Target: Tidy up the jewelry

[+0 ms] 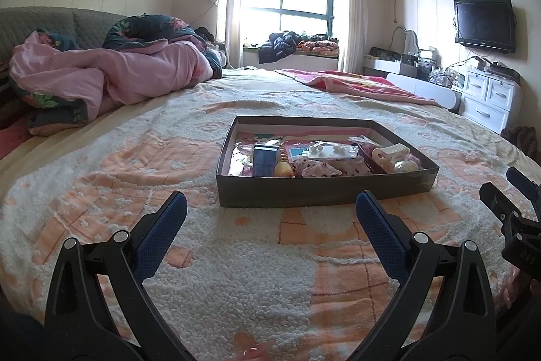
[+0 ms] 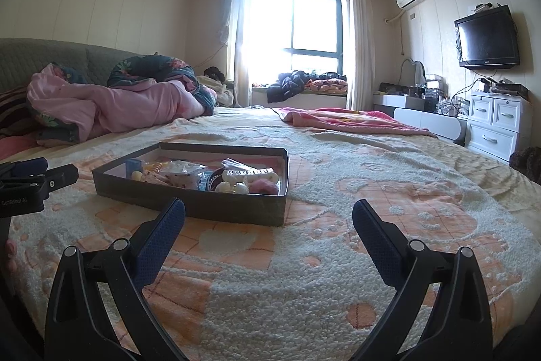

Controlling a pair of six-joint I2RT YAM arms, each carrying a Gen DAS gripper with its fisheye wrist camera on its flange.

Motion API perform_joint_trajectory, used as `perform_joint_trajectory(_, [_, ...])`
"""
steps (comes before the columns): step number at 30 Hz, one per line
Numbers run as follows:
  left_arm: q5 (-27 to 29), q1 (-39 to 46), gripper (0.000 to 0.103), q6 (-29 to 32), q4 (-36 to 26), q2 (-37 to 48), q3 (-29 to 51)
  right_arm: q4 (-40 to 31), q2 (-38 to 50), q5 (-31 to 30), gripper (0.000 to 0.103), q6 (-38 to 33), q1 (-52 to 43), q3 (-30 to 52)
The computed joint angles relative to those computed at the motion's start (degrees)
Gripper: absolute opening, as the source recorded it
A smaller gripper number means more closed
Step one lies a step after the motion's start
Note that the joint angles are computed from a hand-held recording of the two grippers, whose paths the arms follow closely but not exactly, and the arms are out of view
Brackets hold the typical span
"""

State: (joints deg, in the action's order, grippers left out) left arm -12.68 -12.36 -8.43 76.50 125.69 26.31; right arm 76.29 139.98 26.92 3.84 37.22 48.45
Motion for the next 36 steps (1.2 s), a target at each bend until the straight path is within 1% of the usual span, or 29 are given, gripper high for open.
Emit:
perform_joint_trajectory(11, [0.03, 0.07, 0.092, 0.07, -0.07, -0.22, -0.12, -1.06, -0.16, 0.43, 0.097, 0.32, 0.57, 0.61])
perform_joint_trajectory(36, [-0.29, -0.22, 0.092, 0.09, 0.07, -0.19, -0.19, -0.40, 0.26, 0.67, 0.097, 0.24, 0.65, 0.58])
